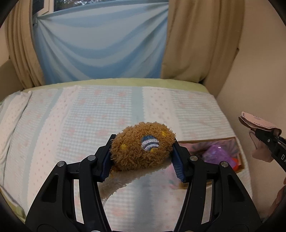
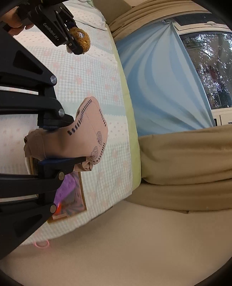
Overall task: Organize soft objects
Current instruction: 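Lift and carry the plush clip and pink mask over the box with both tools, then open both tools to drop the plush clip and mask into the box, lift away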
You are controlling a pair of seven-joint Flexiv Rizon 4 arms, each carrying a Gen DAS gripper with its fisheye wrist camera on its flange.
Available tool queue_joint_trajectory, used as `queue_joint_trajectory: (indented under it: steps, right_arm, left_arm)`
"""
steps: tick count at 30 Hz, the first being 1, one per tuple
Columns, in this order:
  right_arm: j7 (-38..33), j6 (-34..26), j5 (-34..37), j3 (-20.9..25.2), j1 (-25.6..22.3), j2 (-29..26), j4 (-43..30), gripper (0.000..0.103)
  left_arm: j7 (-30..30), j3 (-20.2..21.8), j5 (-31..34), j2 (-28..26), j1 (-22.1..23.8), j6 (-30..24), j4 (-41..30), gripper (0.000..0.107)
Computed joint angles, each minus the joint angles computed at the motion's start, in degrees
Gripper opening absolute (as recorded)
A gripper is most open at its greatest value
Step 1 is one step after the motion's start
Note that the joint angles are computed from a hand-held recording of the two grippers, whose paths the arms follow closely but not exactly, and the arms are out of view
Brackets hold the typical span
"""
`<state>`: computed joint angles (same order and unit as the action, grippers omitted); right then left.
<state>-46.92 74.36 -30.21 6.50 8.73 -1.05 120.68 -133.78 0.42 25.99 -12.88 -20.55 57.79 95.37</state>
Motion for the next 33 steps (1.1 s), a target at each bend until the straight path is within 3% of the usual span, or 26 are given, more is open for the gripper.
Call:
queue_joint_trajectory:
  steps: [7, 16, 23, 33]
  right_arm:
    - [-20.3, -2.6, 16.1, -2.1, -3.5, 1.6, -1.2, 0.023]
    - [-42.8, -10.8, 32.6, -3.7, -8.1, -4.7, -9.2, 0.022]
    - [-50.3, -19.1, 40.5, -2.7, -11.8, -13.2, -17.9, 0.022]
    - [-50.6, -23.6, 43.0, -1.6, -15.4, -22.6, -23.8, 0.022]
  left_arm:
    - [-3.8, -1.4, 0.1, -7.7, -5.4, -4.1, -9.8, 0.053]
    - [-1.9, -0.8, -6.7, -19.8, -10.3, -8.9, -21.9, 0.053]
    - [4.8, -1.0, -13.0, -30.4, -11.6, -13.4, -33.3, 0.053]
    - [14.6, -1.4, -19.6, -42.1, -12.4, -17.8, -44.7, 0.053]
